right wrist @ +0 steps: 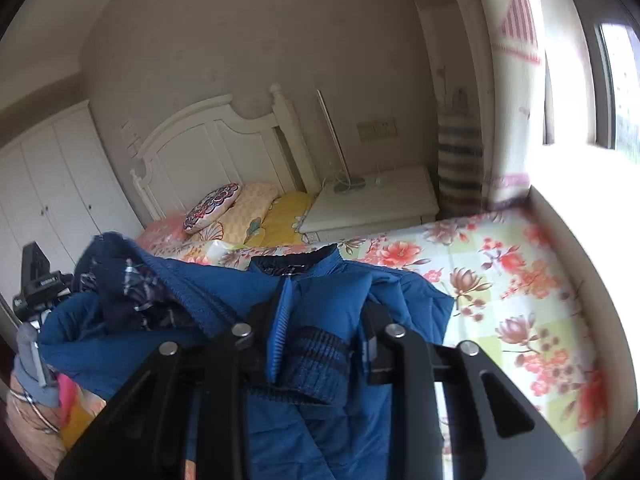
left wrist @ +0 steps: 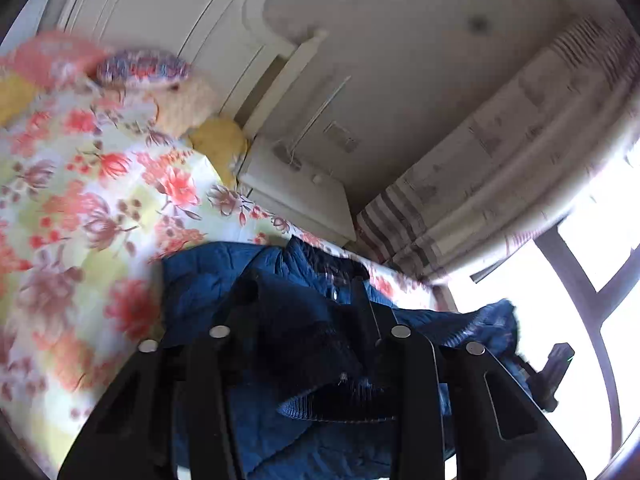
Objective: Fold large clothes
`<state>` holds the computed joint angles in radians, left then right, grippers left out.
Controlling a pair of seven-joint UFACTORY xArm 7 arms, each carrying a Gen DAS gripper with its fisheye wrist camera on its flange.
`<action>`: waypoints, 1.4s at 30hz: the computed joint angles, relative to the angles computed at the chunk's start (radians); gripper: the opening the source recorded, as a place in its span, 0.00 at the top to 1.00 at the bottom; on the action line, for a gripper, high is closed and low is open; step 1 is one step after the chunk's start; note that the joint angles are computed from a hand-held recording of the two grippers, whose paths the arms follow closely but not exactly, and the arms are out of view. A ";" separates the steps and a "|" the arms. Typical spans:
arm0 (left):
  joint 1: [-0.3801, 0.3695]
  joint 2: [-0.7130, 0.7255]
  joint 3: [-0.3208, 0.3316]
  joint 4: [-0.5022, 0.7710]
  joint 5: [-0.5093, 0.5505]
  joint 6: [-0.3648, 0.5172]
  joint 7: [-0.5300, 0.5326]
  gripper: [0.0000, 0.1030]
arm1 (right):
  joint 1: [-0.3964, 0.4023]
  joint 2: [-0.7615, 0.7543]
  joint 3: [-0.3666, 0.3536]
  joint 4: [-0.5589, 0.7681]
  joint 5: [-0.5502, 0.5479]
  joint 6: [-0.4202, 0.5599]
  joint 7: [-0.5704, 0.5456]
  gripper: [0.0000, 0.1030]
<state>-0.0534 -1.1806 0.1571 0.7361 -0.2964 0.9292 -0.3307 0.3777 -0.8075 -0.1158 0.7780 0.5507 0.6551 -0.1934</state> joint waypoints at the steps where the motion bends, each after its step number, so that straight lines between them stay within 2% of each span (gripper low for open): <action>1: -0.022 0.064 0.048 0.005 -0.008 -0.053 -0.004 0.71 | 0.013 0.046 -0.022 0.007 0.035 -0.025 0.010 0.56; 2: -0.002 0.086 0.060 0.004 -0.022 -0.068 0.007 0.71 | 0.019 0.072 -0.032 -0.001 0.066 -0.063 0.014 0.46; 3: 0.019 0.093 0.071 -0.005 -0.015 -0.097 0.014 0.69 | 0.021 0.092 -0.044 -0.013 0.091 -0.115 0.003 0.32; 5: 0.060 0.110 0.102 -0.017 0.017 -0.130 0.051 0.53 | 0.035 0.124 -0.081 -0.023 0.117 -0.190 -0.051 0.20; 6: 0.082 0.117 0.114 -0.021 0.036 -0.132 0.070 0.34 | 0.042 0.145 -0.110 -0.021 0.123 -0.195 -0.084 0.20; 7: 0.118 0.124 0.112 -0.027 0.073 -0.136 0.094 0.30 | 0.027 0.156 -0.118 -0.023 0.112 -0.182 -0.098 0.20; 9: 0.144 0.119 0.112 -0.037 0.115 -0.108 0.149 0.30 | -0.028 0.190 -0.096 -0.028 0.052 -0.166 -0.115 0.20; 11: 0.135 0.131 0.119 -0.048 0.138 -0.074 0.223 0.29 | -0.052 0.227 -0.081 -0.036 0.016 -0.153 -0.148 0.20; 14: 0.119 0.143 0.095 -0.087 0.150 -0.052 0.313 0.20 | -0.054 0.261 -0.063 -0.039 0.016 -0.129 -0.193 0.20; 16: 0.084 0.146 0.086 -0.110 0.130 -0.039 0.369 0.16 | -0.057 0.289 -0.025 -0.027 -0.005 -0.120 -0.215 0.20; 20: 0.042 0.183 0.055 -0.135 0.088 -0.057 0.433 0.13 | -0.088 0.350 0.060 0.025 -0.093 -0.084 -0.209 0.20; 22: 0.035 0.210 0.039 -0.138 0.083 -0.070 0.457 0.13 | -0.092 0.378 0.079 0.055 -0.117 -0.063 -0.211 0.20; 26: 0.029 0.277 0.011 -0.113 0.085 -0.066 0.489 0.13 | -0.102 0.423 0.095 0.101 -0.130 -0.035 -0.212 0.20; 35: 0.015 0.422 -0.031 -0.072 0.074 -0.097 0.527 0.13 | -0.102 0.462 0.099 0.117 -0.080 -0.034 -0.244 0.22; 36: 0.033 0.423 -0.062 -0.084 0.101 -0.115 0.514 0.31 | -0.091 0.456 0.092 0.111 -0.056 -0.040 -0.275 0.42; 37: 0.060 0.417 -0.103 -0.104 0.142 -0.137 0.490 0.60 | -0.087 0.431 0.100 0.083 -0.054 -0.084 -0.303 0.61; 38: 0.066 0.401 -0.116 -0.117 0.157 -0.150 0.476 0.69 | -0.088 0.403 0.114 0.054 -0.066 -0.131 -0.312 0.87; 39: 0.067 0.359 -0.121 -0.138 0.169 -0.165 0.471 0.87 | -0.084 0.345 0.131 0.004 -0.079 -0.199 -0.320 0.93; 41: 0.072 0.222 -0.128 -0.186 0.193 -0.178 0.459 0.90 | -0.046 0.233 0.113 -0.055 -0.075 -0.242 -0.332 0.95; 42: 0.066 0.157 -0.113 -0.193 0.190 -0.160 0.457 0.90 | -0.017 0.172 0.087 -0.069 -0.064 -0.230 -0.336 0.95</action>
<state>0.0126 -1.0236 0.0439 0.5433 -0.1063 0.7694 0.1260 0.3606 -0.6353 -0.0287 0.7089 0.4864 0.4248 -0.5298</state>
